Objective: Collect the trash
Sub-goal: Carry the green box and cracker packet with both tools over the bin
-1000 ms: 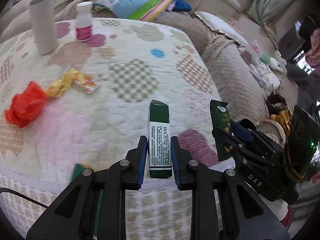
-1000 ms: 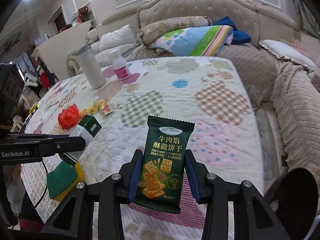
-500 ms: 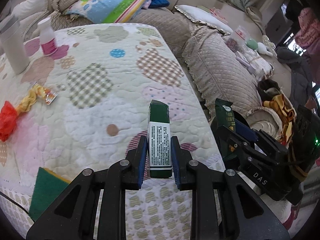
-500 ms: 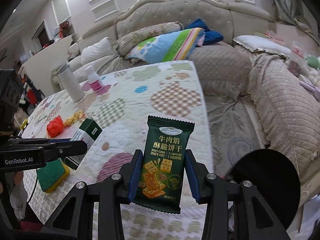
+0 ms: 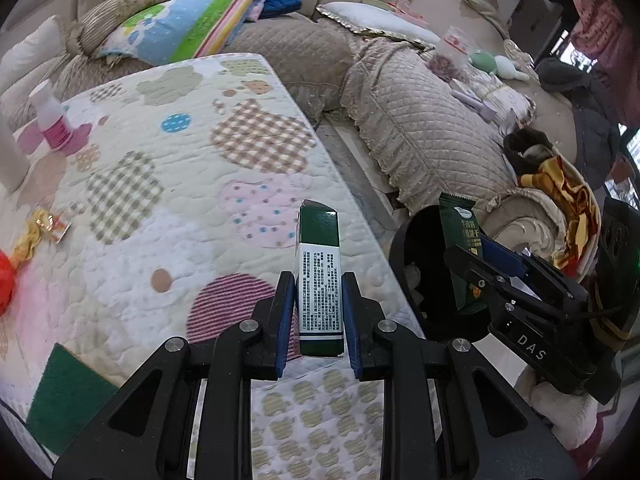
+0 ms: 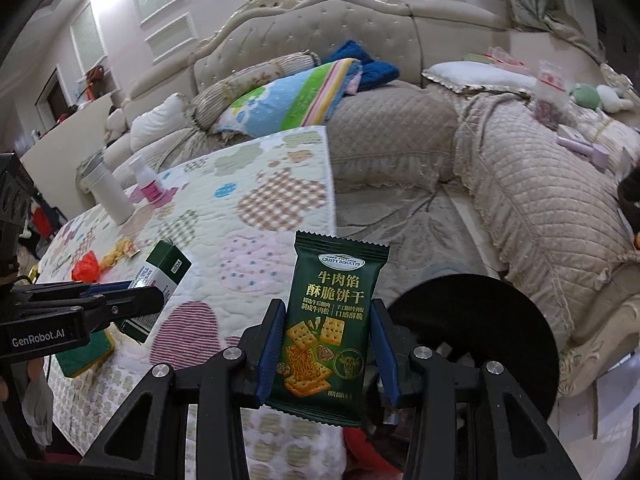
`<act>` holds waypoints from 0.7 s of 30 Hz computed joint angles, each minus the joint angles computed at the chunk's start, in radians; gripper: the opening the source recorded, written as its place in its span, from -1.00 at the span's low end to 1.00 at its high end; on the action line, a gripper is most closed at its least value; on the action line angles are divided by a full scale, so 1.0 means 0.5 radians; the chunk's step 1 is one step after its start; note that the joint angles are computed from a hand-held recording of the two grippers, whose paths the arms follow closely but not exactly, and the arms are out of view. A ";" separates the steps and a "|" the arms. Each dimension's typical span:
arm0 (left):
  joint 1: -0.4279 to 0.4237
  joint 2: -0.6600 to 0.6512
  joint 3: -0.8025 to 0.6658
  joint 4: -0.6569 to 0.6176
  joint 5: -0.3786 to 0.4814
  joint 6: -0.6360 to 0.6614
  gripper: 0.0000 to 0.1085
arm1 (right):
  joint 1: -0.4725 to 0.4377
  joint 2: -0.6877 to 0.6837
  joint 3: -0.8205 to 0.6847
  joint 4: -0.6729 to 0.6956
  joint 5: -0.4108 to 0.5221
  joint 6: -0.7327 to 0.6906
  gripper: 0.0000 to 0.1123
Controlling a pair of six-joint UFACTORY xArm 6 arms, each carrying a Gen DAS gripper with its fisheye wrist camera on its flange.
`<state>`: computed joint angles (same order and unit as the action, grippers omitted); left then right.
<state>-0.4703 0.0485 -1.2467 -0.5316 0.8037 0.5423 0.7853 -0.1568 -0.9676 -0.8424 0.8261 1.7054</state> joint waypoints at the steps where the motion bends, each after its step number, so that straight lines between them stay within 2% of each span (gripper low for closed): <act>1: -0.020 0.000 0.002 0.011 -0.013 -0.004 -0.62 | 0.001 -0.022 0.023 0.001 0.011 0.012 -0.27; 21: -0.295 0.157 -0.099 0.188 -0.121 -0.083 -0.61 | -0.010 -0.352 0.370 0.072 0.147 0.159 -0.27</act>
<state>-0.6180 0.1270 -1.2961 -0.4374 0.7430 0.5009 0.7804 -0.3329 -0.7824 -0.8064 0.8996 1.7848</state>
